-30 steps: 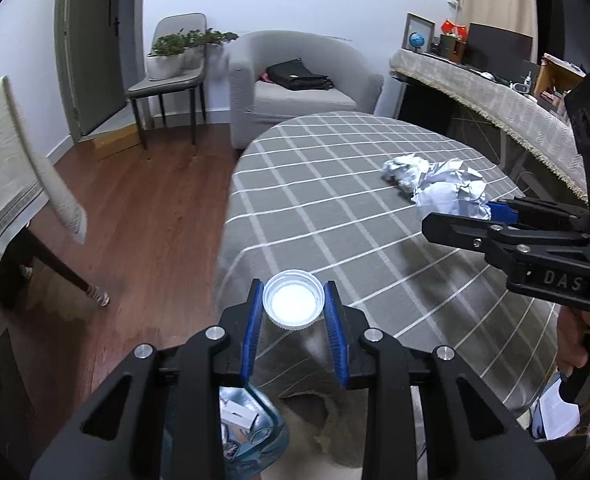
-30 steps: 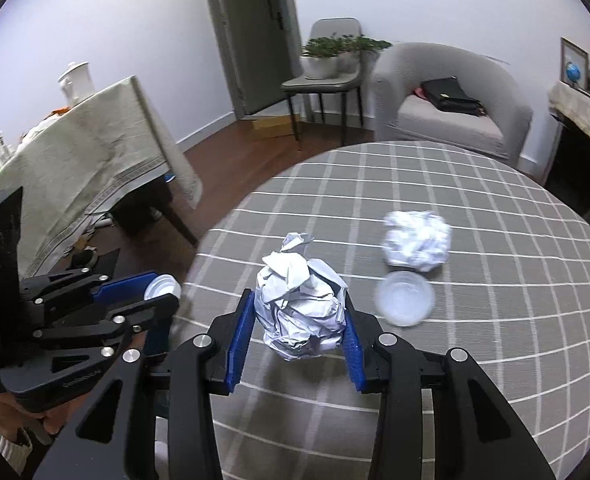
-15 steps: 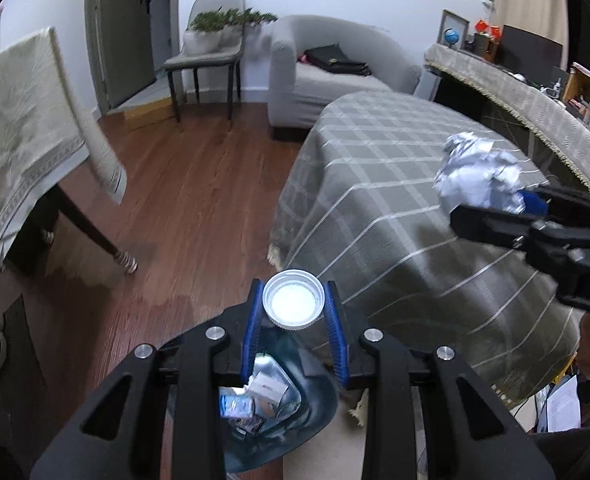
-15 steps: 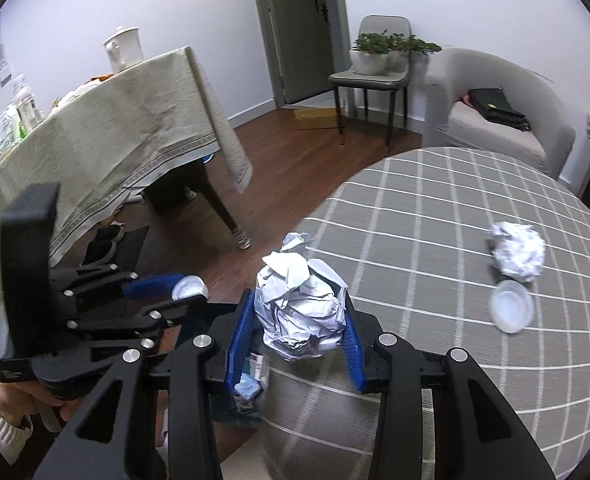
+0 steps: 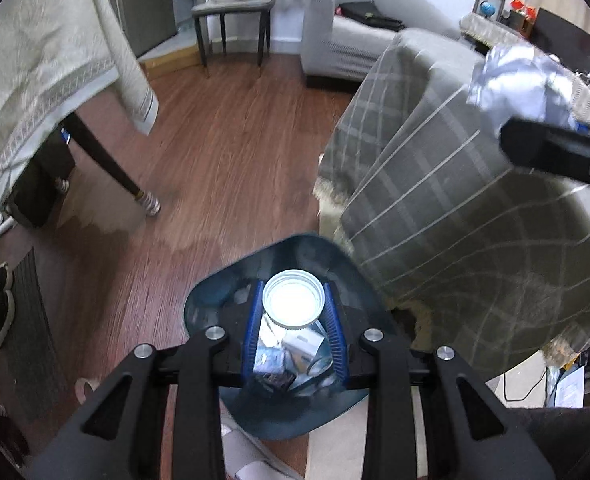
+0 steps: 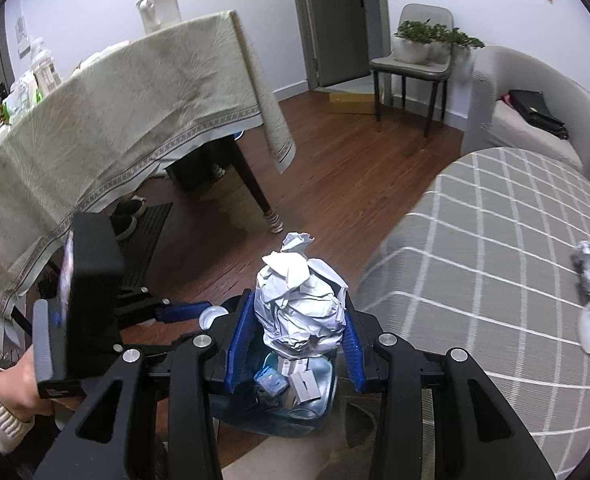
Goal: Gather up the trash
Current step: 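Carry the white lid and foil ball over the teal bin with both tools, then open both tools to drop the lid and foil ball into the bin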
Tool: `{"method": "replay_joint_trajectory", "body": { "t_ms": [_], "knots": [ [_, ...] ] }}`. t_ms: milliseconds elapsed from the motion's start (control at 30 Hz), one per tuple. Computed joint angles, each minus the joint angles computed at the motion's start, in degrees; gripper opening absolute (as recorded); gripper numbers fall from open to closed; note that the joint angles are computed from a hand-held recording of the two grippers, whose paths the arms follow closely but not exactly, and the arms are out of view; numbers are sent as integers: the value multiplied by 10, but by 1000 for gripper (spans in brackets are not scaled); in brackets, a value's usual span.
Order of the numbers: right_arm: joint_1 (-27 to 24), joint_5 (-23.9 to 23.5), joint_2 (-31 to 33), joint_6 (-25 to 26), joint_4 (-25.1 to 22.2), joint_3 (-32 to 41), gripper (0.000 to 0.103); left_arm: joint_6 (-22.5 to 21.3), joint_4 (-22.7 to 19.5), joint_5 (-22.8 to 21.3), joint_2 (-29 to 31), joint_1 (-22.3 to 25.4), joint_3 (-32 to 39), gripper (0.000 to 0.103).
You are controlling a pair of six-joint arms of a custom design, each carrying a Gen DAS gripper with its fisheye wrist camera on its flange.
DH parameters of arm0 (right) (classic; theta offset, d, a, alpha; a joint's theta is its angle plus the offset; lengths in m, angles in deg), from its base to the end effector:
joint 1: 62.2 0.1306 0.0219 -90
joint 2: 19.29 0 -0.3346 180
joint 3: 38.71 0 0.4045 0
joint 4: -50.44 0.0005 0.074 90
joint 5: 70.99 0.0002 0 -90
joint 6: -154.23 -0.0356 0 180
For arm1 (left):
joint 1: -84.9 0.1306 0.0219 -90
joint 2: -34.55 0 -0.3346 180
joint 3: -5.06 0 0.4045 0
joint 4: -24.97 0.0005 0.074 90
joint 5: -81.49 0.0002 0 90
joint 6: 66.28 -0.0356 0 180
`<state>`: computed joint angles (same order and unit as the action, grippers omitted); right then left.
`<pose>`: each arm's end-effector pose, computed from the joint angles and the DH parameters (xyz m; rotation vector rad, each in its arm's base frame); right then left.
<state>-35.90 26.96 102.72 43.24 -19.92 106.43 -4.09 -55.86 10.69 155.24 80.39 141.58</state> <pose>0.5809 0.2810 0.4929 -0.0459 2.3961 0.2238 0.6242 -0.0615 0.4311 0.8273 2.5005 -0.3182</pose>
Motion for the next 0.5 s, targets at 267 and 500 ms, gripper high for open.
{"method": "replay_joint_trajectory", "body": {
  "t_ms": [267,500],
  "knots": [
    [8,-17,67,4,-28,90,41,-22,-35,-25,20,13,-17,33],
    [12,-28,128,4,-64,175,41,-45,-46,-59,34,23,-37,33]
  ]
}}
